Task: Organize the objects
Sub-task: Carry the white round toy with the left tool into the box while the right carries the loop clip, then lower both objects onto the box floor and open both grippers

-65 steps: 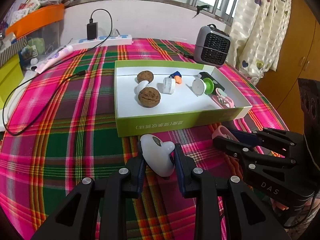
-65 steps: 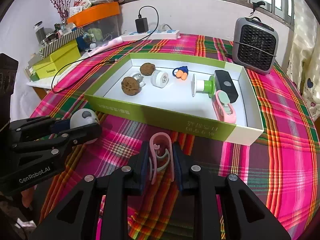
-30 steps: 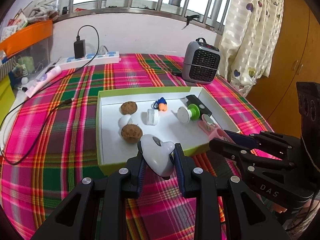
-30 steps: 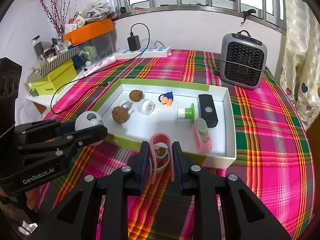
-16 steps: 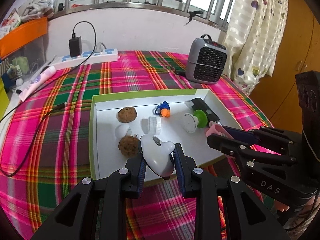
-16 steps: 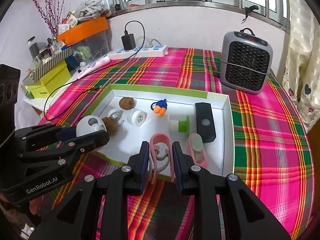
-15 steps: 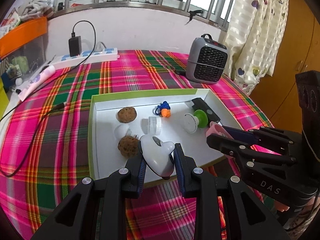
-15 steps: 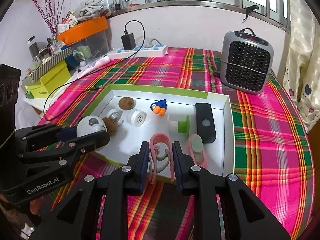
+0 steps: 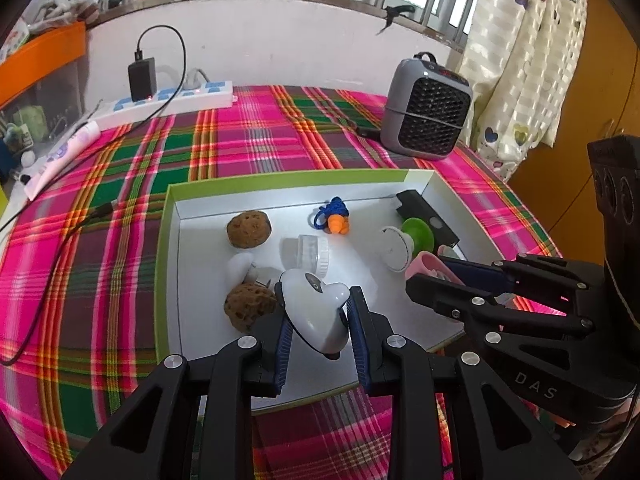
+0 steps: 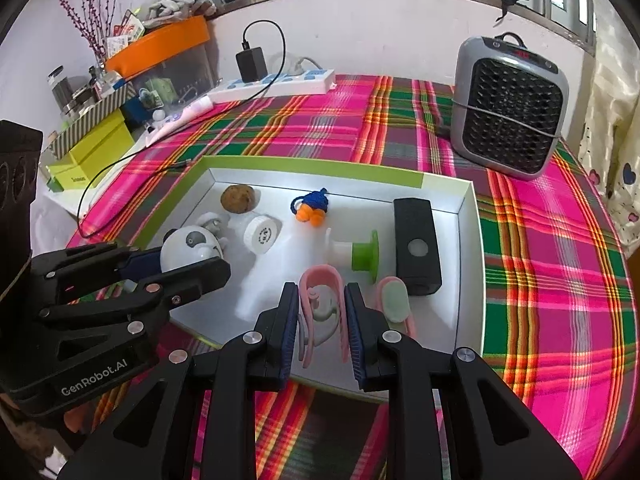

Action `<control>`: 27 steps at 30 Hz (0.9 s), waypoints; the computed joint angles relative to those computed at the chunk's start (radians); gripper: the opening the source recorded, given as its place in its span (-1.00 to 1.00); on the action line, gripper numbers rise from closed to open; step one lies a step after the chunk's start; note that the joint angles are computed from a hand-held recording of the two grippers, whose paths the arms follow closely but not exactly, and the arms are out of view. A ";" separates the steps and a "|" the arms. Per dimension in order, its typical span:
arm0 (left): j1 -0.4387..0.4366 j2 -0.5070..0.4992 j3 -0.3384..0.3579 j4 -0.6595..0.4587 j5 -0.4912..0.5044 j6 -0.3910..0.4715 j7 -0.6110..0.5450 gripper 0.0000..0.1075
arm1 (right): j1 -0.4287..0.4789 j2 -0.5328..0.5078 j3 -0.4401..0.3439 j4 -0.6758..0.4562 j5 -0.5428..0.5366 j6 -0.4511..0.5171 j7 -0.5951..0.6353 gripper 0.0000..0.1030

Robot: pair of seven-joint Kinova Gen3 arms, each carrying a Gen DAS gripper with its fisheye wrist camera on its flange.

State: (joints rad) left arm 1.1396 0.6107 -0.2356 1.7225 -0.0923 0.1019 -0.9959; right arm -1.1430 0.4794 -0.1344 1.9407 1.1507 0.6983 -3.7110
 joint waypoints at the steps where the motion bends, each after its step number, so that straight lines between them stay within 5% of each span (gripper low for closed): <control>1: 0.001 0.003 -0.001 -0.003 0.001 0.003 0.001 -0.54 | 0.002 0.002 0.000 0.000 -0.001 -0.002 0.002 -0.53; 27: 0.011 0.036 -0.007 -0.048 -0.063 0.057 0.058 -0.54 | 0.005 0.024 0.020 -0.008 -0.009 -0.018 0.033 -0.52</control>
